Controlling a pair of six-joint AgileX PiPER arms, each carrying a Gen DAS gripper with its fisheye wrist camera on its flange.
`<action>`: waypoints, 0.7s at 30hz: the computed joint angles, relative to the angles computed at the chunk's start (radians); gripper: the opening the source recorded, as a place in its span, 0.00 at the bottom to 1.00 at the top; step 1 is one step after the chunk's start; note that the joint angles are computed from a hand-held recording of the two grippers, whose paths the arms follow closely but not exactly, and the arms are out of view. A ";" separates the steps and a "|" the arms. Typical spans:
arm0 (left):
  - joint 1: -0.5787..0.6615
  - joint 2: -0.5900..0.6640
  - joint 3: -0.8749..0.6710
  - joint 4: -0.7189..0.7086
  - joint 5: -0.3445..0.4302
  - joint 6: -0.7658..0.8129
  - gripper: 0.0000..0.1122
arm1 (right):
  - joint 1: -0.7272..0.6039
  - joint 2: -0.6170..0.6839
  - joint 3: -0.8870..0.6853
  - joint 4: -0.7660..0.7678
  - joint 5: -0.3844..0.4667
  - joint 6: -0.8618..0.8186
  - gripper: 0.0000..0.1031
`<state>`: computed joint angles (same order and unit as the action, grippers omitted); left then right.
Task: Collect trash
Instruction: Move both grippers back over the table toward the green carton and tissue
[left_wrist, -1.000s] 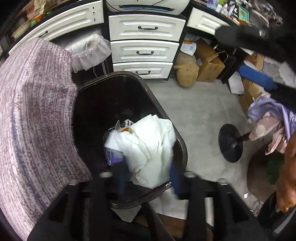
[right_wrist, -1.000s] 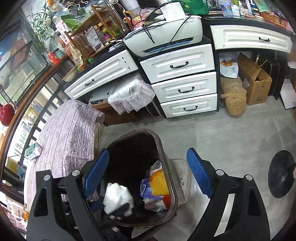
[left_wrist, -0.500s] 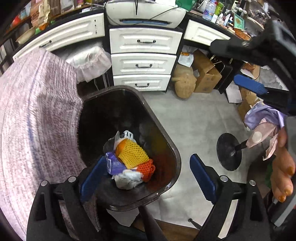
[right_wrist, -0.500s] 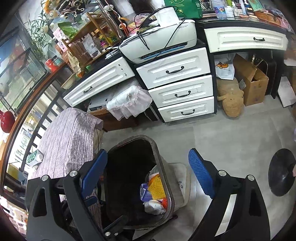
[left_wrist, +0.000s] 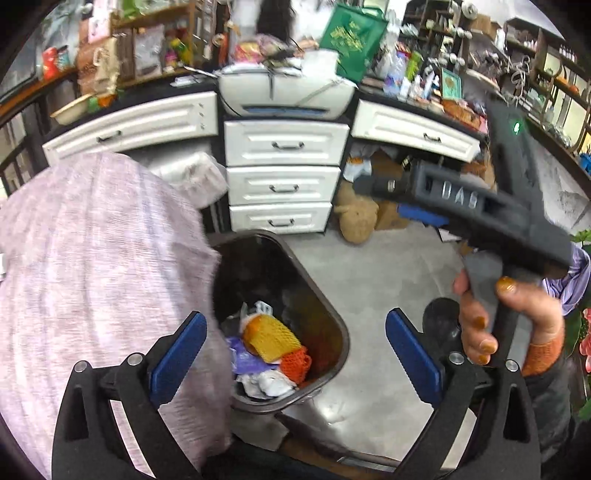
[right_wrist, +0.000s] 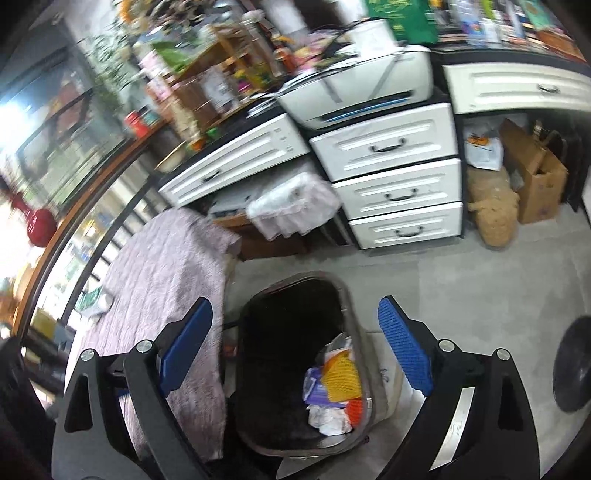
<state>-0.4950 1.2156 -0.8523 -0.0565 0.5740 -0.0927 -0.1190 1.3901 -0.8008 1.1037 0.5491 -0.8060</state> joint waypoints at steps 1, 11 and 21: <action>0.014 -0.020 0.005 0.004 0.004 -0.002 0.86 | 0.026 0.002 -0.003 -0.005 -0.005 -0.001 0.87; 0.424 -0.151 0.035 -0.199 0.050 0.325 0.87 | 0.329 0.071 -0.157 -0.257 -0.012 0.234 0.87; 0.980 -0.015 -0.087 -0.401 0.020 0.683 0.87 | 0.627 0.210 -0.417 -0.541 -0.018 0.446 0.87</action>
